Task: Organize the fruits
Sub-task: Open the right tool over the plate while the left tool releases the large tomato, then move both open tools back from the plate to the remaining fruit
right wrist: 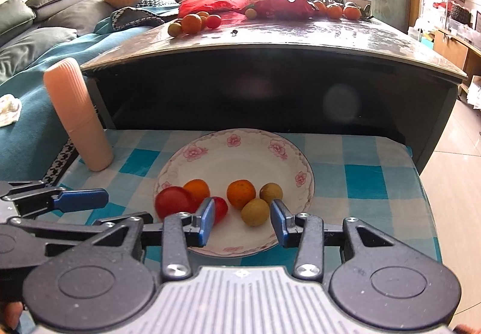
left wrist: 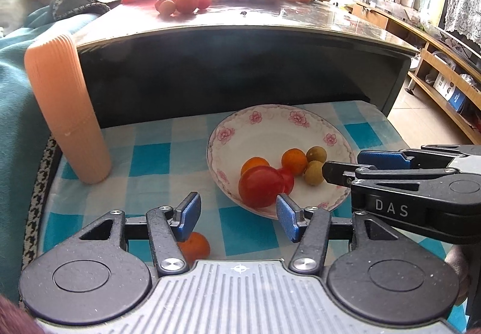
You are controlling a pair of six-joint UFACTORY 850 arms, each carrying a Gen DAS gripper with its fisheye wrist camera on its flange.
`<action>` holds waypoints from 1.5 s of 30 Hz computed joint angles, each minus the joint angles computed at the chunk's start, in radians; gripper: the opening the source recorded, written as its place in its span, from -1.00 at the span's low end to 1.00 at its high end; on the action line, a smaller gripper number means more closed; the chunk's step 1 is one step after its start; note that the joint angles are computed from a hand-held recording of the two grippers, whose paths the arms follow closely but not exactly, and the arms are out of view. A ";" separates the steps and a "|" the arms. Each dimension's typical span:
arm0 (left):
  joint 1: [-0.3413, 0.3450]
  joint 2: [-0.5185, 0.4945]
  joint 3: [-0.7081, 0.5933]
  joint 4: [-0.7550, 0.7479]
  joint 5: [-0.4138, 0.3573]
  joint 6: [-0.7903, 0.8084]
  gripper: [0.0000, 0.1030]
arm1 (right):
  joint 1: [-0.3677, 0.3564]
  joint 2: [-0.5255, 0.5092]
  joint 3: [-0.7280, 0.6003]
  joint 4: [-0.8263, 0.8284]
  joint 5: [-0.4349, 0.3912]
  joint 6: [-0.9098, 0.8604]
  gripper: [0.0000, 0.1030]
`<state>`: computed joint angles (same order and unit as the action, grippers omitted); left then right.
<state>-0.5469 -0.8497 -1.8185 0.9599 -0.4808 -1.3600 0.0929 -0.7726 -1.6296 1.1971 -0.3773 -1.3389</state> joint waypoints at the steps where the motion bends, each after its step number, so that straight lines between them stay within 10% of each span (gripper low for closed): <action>1: -0.001 0.003 0.004 0.002 -0.001 -0.001 0.23 | 0.001 0.004 0.005 0.002 0.001 -0.003 -0.17; 37: 0.013 0.116 0.301 0.032 0.110 0.053 0.29 | 0.057 0.020 0.124 -0.155 -0.102 -0.100 -0.16; 45: 0.017 0.102 0.278 0.022 0.131 0.049 -0.27 | 0.050 0.015 0.111 -0.192 -0.129 -0.079 -0.50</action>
<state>-0.5301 -0.7477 -1.5404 0.9816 -0.3495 -1.3111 0.1426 -0.7573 -1.5188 1.0051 -0.5062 -1.4183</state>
